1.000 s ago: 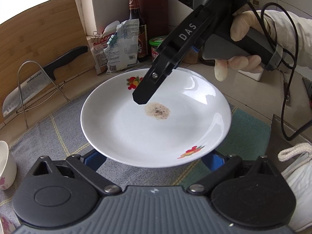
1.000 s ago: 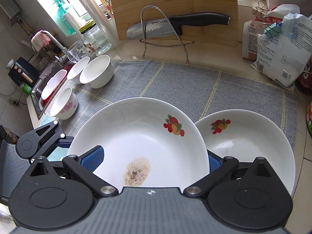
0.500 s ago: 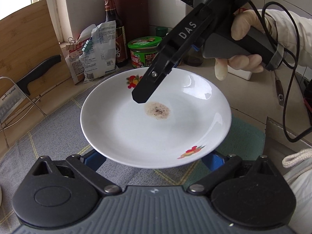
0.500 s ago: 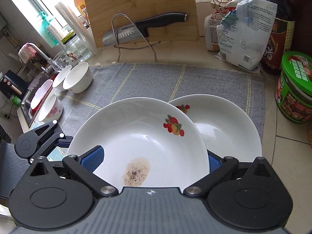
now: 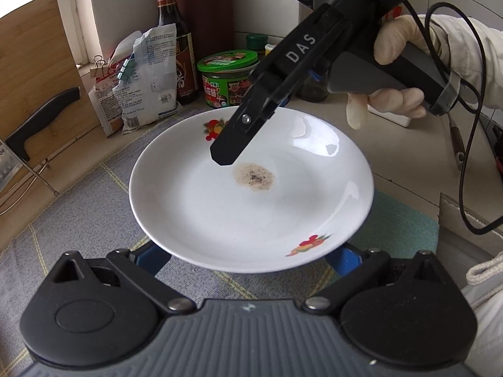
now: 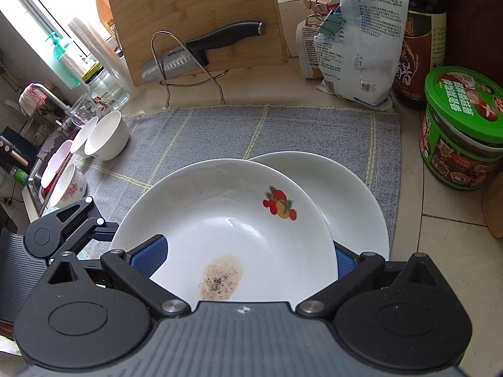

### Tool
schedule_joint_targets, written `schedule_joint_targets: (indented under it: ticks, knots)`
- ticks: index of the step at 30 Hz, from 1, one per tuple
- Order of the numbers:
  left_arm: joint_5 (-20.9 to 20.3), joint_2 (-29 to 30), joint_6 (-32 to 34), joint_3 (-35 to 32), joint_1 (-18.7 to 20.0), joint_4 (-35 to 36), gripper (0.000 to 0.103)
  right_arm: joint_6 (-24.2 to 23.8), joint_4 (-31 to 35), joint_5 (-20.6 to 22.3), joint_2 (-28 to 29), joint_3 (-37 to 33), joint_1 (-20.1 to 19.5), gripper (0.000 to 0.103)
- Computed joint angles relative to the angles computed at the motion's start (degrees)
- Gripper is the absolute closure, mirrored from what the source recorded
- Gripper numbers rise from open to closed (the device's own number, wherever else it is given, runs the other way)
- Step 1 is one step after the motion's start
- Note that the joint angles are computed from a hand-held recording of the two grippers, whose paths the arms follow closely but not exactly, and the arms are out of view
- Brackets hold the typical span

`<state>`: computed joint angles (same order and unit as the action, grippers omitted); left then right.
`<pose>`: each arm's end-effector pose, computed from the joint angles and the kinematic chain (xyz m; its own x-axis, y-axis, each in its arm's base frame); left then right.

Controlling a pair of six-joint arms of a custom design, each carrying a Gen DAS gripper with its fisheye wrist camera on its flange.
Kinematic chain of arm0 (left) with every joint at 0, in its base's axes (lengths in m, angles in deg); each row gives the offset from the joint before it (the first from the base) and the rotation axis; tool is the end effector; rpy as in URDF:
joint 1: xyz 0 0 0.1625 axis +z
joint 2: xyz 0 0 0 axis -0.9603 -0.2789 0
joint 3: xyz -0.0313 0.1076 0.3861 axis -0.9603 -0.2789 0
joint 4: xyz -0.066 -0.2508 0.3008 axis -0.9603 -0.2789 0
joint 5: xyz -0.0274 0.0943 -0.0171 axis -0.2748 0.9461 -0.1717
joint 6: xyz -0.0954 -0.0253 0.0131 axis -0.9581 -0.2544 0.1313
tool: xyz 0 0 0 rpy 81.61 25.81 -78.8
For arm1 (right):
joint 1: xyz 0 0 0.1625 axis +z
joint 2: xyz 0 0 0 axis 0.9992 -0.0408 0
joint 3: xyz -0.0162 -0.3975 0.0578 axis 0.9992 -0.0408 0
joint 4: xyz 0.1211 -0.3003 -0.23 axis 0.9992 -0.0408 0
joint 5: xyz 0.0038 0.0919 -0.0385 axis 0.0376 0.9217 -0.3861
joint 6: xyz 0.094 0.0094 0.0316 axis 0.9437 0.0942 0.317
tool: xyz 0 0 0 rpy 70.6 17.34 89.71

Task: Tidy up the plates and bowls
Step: 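Carry the stained plate with both tools over the plate stack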

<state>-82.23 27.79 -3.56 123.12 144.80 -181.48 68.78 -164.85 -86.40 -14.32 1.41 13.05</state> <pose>-0.0921 -0.7583 0.2426 -0.3655 0.8251 -0.4308 0.9201 0.3902 -0.0332 0.2588 -0.8029 0.1041 -0.8790 -0.3239 0.3499 -0.4247 0.8655 -0.2657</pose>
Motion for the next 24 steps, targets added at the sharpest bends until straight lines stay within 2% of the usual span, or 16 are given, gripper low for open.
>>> schedule_joint_targets:
  ticks: [10, 24]
  knots:
    - [1.3, 2.3, -0.2, -3.8, -0.2, 3.2, 0.001, 0.7, 1.8, 1.0, 1.6, -3.0, -1.3, 0.0]
    - [1.9, 3.7, 0.3, -5.6, 0.0, 4.2, 0.001, 1.5, 1.6, 0.7, 1.8, -3.1, -2.0, 0.0]
